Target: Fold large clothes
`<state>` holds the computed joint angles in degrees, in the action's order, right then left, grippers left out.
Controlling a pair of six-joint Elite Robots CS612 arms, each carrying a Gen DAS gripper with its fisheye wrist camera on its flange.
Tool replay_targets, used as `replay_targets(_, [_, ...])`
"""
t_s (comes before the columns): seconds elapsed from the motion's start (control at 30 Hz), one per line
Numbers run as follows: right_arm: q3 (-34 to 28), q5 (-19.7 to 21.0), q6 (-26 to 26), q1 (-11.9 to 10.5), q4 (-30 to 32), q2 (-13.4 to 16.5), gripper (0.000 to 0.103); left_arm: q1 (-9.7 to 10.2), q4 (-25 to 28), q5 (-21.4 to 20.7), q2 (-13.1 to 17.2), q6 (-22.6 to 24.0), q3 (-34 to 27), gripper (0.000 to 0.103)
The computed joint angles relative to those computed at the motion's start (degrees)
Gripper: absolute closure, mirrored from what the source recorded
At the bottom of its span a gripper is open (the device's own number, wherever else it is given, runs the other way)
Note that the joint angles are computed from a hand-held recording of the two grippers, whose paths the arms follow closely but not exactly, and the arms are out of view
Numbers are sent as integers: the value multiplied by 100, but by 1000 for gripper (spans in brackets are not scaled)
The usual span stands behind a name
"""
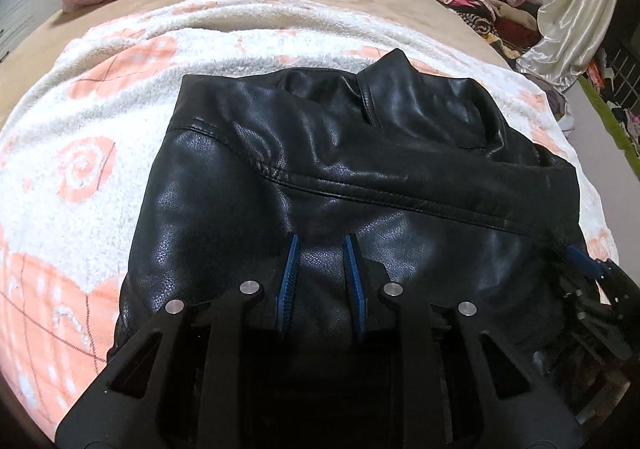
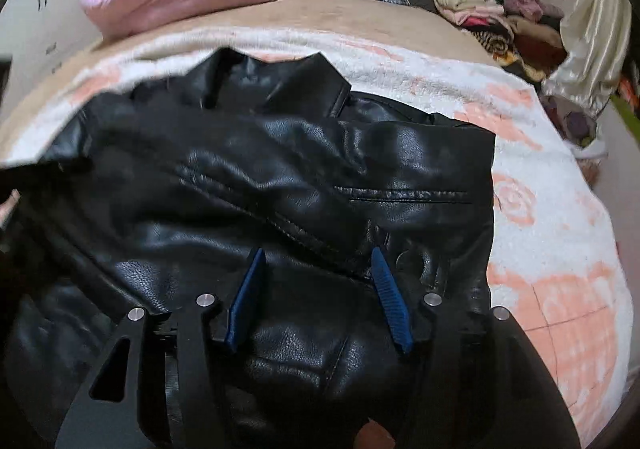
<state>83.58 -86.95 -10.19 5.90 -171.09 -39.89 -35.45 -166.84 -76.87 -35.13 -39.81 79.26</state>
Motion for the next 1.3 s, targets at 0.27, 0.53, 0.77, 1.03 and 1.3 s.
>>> replay_targets(0.27, [388, 1075, 424, -185, -380, -337, 48, -21, -699, -40, -181, -152, 381, 86])
replay_targets(0.53, [556, 1615, 161, -168, -74, -511, 49, -298, -758, 211, -413, 314, 765, 66])
replay_targets(0.77, [446, 1510, 280, -158, 454, -383, 49, -268, -688, 144, -299, 289, 684, 63])
replay_targets(1.03, [856, 1766, 511, -251, -221, -670, 24, -356, -855, 141, -505, 199, 921, 35])
replay_targets(1.3, [1124, 1878, 929, -388, -783, -768, 6, -485, -735, 286, -749, -109, 1217, 9])
